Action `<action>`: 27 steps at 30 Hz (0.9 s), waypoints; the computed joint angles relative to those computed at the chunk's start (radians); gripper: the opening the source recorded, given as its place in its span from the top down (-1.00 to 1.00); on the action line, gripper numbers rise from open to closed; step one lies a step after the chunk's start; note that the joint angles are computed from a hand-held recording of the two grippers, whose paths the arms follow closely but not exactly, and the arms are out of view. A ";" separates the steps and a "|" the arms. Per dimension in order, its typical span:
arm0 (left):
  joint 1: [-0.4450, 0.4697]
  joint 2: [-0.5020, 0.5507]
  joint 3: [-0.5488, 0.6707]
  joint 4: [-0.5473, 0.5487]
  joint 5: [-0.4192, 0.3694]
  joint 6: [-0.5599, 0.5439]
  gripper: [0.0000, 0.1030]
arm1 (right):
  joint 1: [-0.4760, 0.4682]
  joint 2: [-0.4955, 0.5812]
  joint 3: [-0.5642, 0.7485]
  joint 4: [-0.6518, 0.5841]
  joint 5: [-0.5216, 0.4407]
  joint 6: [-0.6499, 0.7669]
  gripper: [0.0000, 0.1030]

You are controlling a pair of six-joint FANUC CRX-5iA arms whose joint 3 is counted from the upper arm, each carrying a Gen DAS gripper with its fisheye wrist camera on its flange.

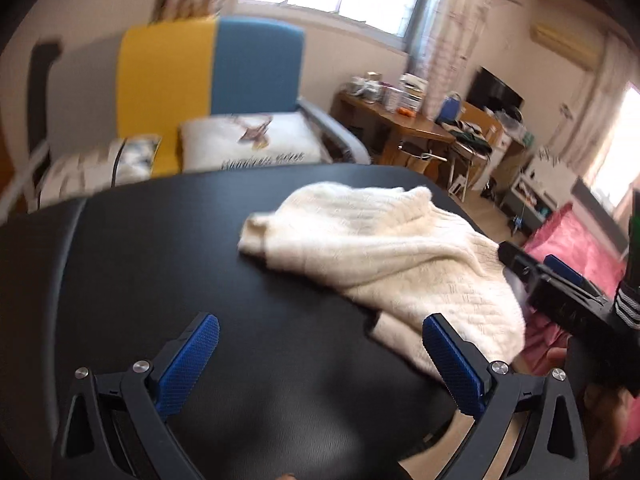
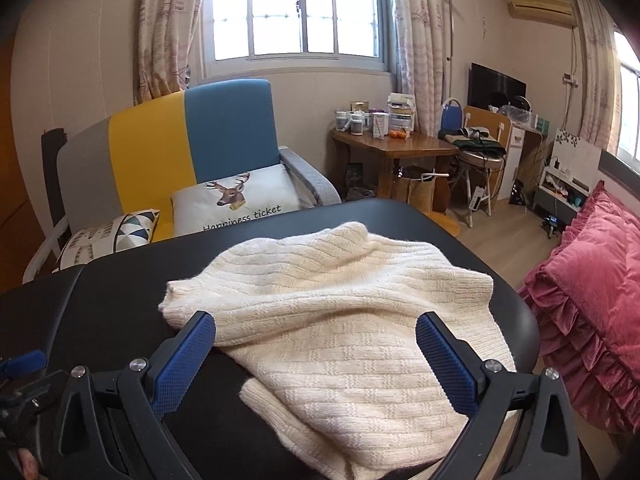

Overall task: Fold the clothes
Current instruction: 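Move both grippers toward the crumpled cream sweater on the bench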

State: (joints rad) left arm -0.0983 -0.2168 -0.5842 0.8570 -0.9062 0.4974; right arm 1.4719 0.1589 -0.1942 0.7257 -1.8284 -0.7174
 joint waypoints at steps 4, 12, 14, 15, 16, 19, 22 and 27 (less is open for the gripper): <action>0.124 0.028 0.006 -0.005 -0.087 0.028 -1.00 | -0.023 0.009 0.004 0.014 0.060 0.051 -1.00; 0.353 0.100 0.075 -0.030 -0.306 0.024 -0.99 | -0.018 -0.246 -0.315 0.153 0.526 -0.054 -1.00; 0.399 0.124 0.087 -0.027 -0.365 0.005 -0.99 | -0.065 -0.341 -0.415 0.227 0.736 -0.061 -1.00; 0.421 0.136 0.094 -0.027 -0.394 -0.003 -0.99 | -0.094 -0.358 -0.420 0.216 0.794 -0.017 -1.00; 0.439 0.147 0.101 -0.037 -0.418 -0.013 -0.99 | -0.113 -0.340 -0.386 0.179 0.800 0.078 -1.00; 0.473 0.146 0.100 -0.072 -0.418 -0.033 -1.00 | -0.170 -0.274 -0.274 0.084 0.802 0.354 -1.00; 0.485 0.076 0.041 -0.080 -0.277 -0.075 -1.00 | -0.231 -0.184 -0.154 0.016 0.814 0.601 -1.00; 0.483 -0.030 -0.044 -0.058 -0.007 -0.120 -1.00 | -0.309 -0.079 -0.028 0.006 0.852 0.790 -1.00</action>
State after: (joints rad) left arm 0.3847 -0.2465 -0.6283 0.7995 -0.9132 0.3770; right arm 1.1629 0.0798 -0.2221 0.7317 -0.9762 0.0725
